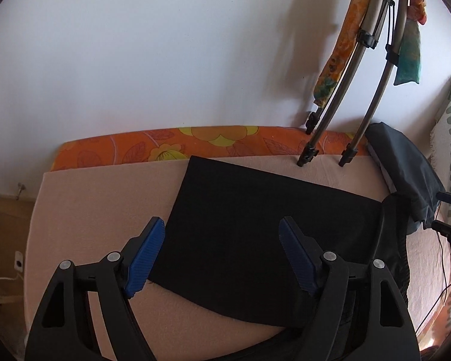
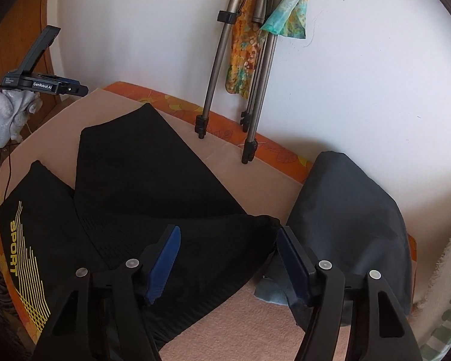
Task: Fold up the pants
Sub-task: 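Move the right gripper to the black pants waistband and close on it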
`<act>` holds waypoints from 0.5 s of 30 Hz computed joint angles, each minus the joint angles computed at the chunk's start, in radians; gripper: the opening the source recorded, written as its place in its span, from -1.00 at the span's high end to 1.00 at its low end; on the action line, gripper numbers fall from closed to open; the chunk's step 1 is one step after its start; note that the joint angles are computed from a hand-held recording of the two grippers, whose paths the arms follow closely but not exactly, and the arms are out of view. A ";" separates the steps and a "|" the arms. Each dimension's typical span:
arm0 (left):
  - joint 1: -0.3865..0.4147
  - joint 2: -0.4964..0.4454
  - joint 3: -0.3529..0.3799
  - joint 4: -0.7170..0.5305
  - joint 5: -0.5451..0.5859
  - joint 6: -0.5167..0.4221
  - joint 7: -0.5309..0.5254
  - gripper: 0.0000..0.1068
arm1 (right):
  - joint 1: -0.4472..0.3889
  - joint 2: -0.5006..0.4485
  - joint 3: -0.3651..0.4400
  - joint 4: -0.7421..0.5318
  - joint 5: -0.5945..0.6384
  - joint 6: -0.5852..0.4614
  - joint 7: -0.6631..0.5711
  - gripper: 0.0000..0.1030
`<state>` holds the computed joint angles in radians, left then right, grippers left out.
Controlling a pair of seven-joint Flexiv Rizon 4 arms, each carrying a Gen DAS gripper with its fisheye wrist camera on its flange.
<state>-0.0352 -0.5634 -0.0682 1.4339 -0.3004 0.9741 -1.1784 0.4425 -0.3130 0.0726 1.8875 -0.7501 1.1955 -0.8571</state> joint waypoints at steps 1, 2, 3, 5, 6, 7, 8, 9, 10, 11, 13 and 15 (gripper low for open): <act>-0.006 -0.034 0.005 -0.051 -0.001 -0.043 -0.031 -0.47 | -0.017 -0.035 0.017 -0.041 0.049 -0.020 -0.061 -0.29; -0.009 -0.074 0.008 -0.114 -0.007 -0.098 -0.068 -0.47 | -0.029 -0.065 0.028 -0.078 0.091 -0.035 -0.113 -0.29; -0.012 -0.112 0.013 -0.174 -0.010 -0.149 -0.111 -0.47 | -0.043 -0.095 0.043 -0.114 0.139 -0.051 -0.169 -0.28; -0.016 -0.192 0.022 -0.296 -0.018 -0.239 -0.214 -0.46 | -0.070 -0.150 0.080 -0.190 0.245 -0.095 -0.288 -0.26; -0.015 -0.234 0.022 -0.360 -0.022 -0.284 -0.260 -0.46 | -0.078 -0.174 0.091 -0.226 0.287 -0.118 -0.340 -0.26; -0.015 -0.270 0.022 -0.415 -0.020 -0.317 -0.294 -0.46 | -0.083 -0.193 0.097 -0.253 0.320 -0.136 -0.382 -0.26; -0.020 -0.311 0.027 -0.479 -0.009 -0.347 -0.327 -0.46 | -0.087 -0.211 0.103 -0.280 0.352 -0.155 -0.420 -0.26; -0.027 -0.348 0.035 -0.538 0.006 -0.369 -0.361 -0.46 | -0.093 -0.227 0.111 -0.304 0.386 -0.171 -0.459 -0.26; -0.029 -0.379 0.037 -0.584 0.015 -0.387 -0.388 -0.46 | -0.097 -0.241 0.116 -0.327 0.413 -0.190 -0.493 -0.26; -0.029 -0.419 0.037 -0.644 0.019 -0.414 -0.416 -0.46 | -0.097 -0.253 0.115 -0.344 0.434 -0.203 -0.519 -0.26; -0.034 -0.490 0.042 -0.758 0.034 -0.471 -0.466 -0.46 | -0.099 -0.275 0.115 -0.376 0.472 -0.225 -0.565 -0.26; -0.039 -0.551 0.051 -0.860 0.057 -0.528 -0.500 -0.46 | -0.106 -0.294 0.122 -0.405 0.512 -0.256 -0.611 -0.25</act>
